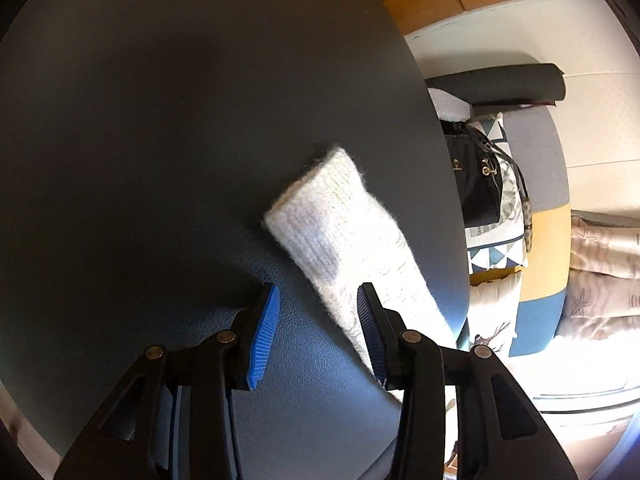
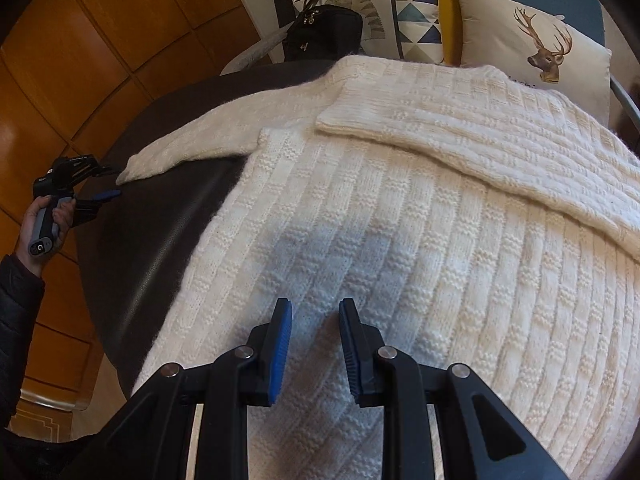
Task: Fold clothes
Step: 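Grasp the other sweater sleeve cuff with the left gripper and lift it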
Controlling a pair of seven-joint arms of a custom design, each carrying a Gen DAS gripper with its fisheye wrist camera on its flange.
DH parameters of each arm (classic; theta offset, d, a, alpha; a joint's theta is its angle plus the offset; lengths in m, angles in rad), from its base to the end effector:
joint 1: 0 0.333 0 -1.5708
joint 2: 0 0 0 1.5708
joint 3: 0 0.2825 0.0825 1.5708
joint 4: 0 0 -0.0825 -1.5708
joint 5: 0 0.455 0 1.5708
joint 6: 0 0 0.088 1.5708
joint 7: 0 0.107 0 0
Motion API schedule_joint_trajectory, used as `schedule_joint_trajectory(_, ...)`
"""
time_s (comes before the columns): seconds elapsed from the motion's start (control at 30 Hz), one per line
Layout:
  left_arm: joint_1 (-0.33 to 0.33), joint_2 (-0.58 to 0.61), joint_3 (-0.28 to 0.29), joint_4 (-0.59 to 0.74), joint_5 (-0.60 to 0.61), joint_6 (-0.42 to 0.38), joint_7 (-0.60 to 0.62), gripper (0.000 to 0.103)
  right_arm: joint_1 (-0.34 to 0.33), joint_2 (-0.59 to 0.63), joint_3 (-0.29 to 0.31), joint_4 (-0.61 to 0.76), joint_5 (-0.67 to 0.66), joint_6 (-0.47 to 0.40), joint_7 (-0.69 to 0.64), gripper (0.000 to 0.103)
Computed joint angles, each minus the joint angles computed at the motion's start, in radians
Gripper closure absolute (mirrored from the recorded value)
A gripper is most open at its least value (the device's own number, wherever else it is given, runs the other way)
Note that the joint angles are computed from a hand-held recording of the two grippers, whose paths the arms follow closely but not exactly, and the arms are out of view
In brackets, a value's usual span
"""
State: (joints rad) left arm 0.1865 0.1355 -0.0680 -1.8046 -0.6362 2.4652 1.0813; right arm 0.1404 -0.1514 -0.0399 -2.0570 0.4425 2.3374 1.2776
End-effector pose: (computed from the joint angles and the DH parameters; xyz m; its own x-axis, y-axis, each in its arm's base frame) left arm 0.6984 0.0858 0.4659 0.6237 -0.4148 0.6625 -0.5163 -0.8550 -0.0493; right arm 0.6173 0.0685 0.4942 0.2165 -0.9322 -0.2902 -0.8872 -0.0638 -0.4569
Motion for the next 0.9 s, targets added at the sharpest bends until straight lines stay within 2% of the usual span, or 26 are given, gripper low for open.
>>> schedule_joint_trajectory(0.13, 0.001, 0.030, 0.000, 0.026, -0.011, 0.030, -0.047, 0.056, -0.001, 0.003, -0.001, 0.003, -0.005, -0.005, -0.009, 0.079)
schedule_joint_trajectory(0.27, -0.020, 0.055, 0.004, 0.045, 0.096, 0.098, -0.163, 0.056, -0.006, -0.004, -0.002, -0.002, -0.012, -0.005, -0.007, 0.079)
schedule_joint_trajectory(0.33, -0.043, 0.068, 0.016, 0.064, 0.231, 0.097, -0.242, 0.074, -0.009, -0.009, -0.003, -0.007, -0.021, -0.003, 0.000, 0.079)
schedule_joint_trajectory(0.37, -0.053, 0.076, 0.020, 0.074, 0.293, 0.090, -0.269, 0.085, -0.011, -0.012, -0.003, -0.010, -0.029, -0.002, 0.005, 0.079)
schedule_joint_trajectory(0.4, -0.056, 0.076, 0.018, 0.070, 0.317, 0.096, -0.285, 0.091, -0.012, -0.013, -0.002, -0.012, -0.039, -0.001, 0.009, 0.079)
schedule_joint_trajectory(0.47, -0.059, 0.066, 0.016, 0.046, 0.352, 0.129, -0.316, 0.094, -0.014, -0.018, -0.005, -0.019, -0.044, 0.002, 0.013, 0.079)
schedule_joint_trajectory(0.57, -0.048, 0.049, -0.005, 0.014, 0.307, 0.181, -0.294, 0.096, -0.021, -0.023, -0.007, -0.024, -0.061, 0.006, 0.037, 0.079)
schedule_joint_trajectory(0.67, -0.040, 0.026, -0.033, -0.012, 0.211, 0.250, -0.218, 0.096, -0.033, -0.023, -0.014, -0.022, -0.069, 0.006, 0.080, 0.079)
schedule_joint_trajectory(0.8, -0.047, 0.027, -0.073, 0.026, 0.073, 0.291, -0.104, 0.096, -0.060, -0.029, -0.038, -0.028, -0.040, 0.003, 0.152, 0.079)
schedule_joint_trajectory(0.9, -0.069, 0.072, -0.110, 0.125, -0.016, 0.312, -0.020, 0.096, -0.078, -0.051, -0.051, -0.051, -0.021, 0.011, 0.174, 0.079)
